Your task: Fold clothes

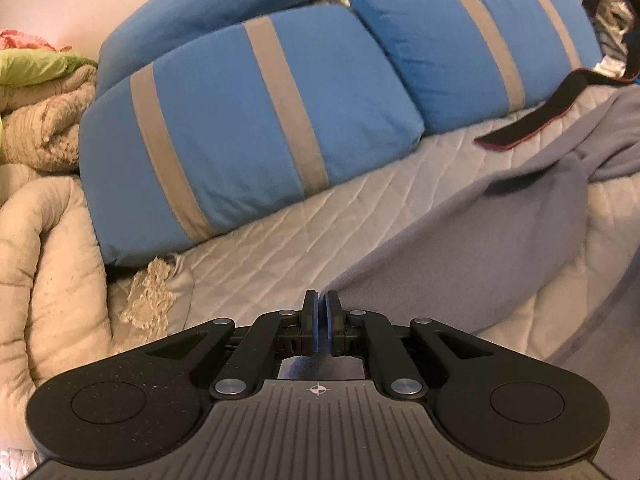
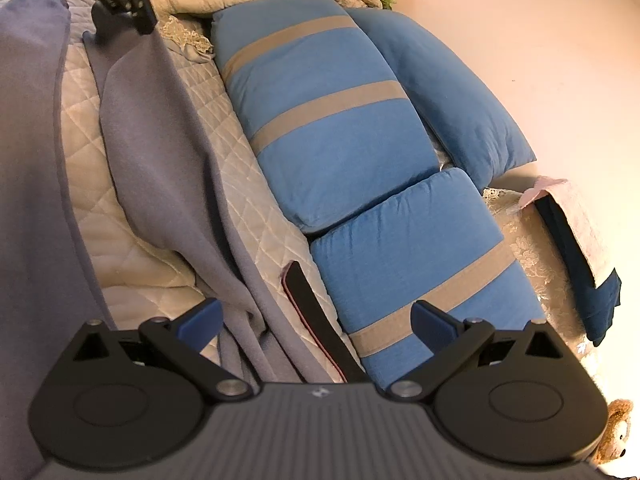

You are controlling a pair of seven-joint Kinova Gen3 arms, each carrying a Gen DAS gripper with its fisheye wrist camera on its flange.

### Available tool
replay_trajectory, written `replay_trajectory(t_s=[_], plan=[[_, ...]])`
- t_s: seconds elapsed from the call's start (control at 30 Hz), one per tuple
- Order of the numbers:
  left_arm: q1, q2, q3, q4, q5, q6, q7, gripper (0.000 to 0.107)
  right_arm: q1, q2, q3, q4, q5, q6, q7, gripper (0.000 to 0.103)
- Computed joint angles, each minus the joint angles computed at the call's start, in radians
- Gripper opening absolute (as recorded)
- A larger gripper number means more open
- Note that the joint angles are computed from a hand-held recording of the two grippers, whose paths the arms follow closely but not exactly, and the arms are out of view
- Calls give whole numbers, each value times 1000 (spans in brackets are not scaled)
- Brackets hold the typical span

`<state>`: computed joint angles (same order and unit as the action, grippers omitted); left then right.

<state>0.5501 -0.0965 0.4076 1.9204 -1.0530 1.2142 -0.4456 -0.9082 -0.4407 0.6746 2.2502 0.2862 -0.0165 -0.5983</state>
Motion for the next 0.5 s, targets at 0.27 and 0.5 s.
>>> replay_trajectory(t_s=[0.27,0.5], plan=[[-300,-97,160,26,42,80,294,68,3,1,-1,4,6,-4,3,103],[-165,-289,-158,158,144,-185,522,68,-2,3,4,4,12,-7,-2,103]])
